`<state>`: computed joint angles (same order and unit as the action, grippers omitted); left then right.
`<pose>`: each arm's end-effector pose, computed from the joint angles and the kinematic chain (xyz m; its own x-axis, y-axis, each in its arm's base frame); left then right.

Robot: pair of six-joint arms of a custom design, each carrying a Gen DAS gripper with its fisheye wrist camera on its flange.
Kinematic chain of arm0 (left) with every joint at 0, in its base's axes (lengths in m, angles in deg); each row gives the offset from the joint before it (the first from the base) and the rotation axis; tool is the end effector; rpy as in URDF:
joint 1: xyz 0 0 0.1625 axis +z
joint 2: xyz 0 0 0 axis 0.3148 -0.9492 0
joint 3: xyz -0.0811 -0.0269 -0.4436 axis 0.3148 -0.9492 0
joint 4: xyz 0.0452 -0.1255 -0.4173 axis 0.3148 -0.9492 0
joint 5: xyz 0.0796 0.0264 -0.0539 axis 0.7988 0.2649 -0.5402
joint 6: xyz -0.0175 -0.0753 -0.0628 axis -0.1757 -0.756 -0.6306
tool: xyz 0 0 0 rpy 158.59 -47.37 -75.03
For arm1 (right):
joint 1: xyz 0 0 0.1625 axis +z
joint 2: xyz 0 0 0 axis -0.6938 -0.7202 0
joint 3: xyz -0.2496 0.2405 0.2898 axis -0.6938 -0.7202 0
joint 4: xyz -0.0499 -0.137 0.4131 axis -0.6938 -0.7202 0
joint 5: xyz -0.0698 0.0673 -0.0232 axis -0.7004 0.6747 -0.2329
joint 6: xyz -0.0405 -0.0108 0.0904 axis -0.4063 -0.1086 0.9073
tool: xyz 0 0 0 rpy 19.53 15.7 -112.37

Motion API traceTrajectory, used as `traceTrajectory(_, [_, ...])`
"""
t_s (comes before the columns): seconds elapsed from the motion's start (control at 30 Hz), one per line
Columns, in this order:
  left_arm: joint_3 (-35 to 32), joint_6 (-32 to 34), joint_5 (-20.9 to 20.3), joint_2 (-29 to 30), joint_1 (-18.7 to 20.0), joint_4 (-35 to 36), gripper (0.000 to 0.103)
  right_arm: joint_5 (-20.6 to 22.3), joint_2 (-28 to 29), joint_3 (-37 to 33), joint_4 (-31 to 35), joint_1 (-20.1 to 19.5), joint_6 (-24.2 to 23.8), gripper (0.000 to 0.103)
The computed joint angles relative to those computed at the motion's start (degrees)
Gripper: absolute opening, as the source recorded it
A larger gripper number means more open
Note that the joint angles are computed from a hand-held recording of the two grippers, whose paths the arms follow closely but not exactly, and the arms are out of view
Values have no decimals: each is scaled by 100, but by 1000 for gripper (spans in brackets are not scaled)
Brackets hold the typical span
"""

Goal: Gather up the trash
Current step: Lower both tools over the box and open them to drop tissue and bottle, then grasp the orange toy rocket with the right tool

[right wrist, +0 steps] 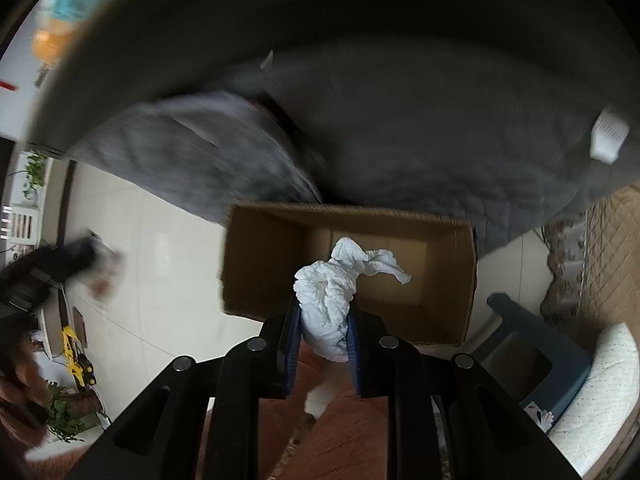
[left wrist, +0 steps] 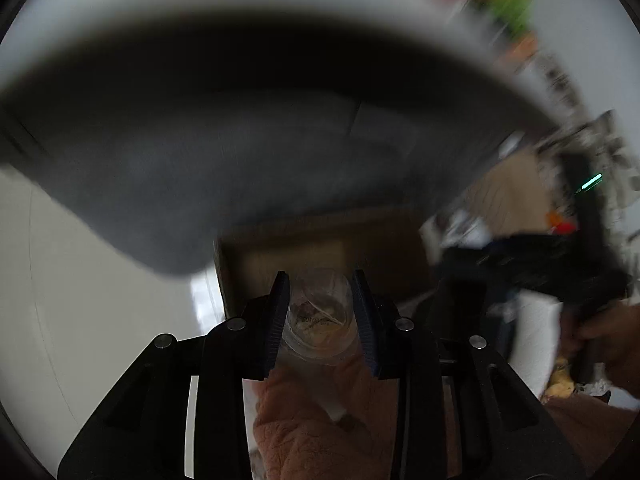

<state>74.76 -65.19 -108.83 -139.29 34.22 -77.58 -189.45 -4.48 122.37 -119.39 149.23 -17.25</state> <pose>-0.2751 -0.6600 0.2768 -0.8964 -0.0708 -0.4376 0.0432 0.9685 -0.2452 0.2895 -0.7455 0.2329 -0.7985 -0.3442 0.4939 -0.2711 0.9381 0.2155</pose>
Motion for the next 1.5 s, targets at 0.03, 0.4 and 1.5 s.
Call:
traceTrajectory(0.03, [16,-104,-42,173,112,61,36,-82,24,41,-23,-38,5,27])
traceTrajectory(0.4, [-430,-540,-9,867,618,478,74,-392,164,93,-310,-293,-136,68])
traceTrajectory(1.5, [-626,-1773,1512,-424,-787,1359,83,-511,1951,-4587,204,350,-1870,44])
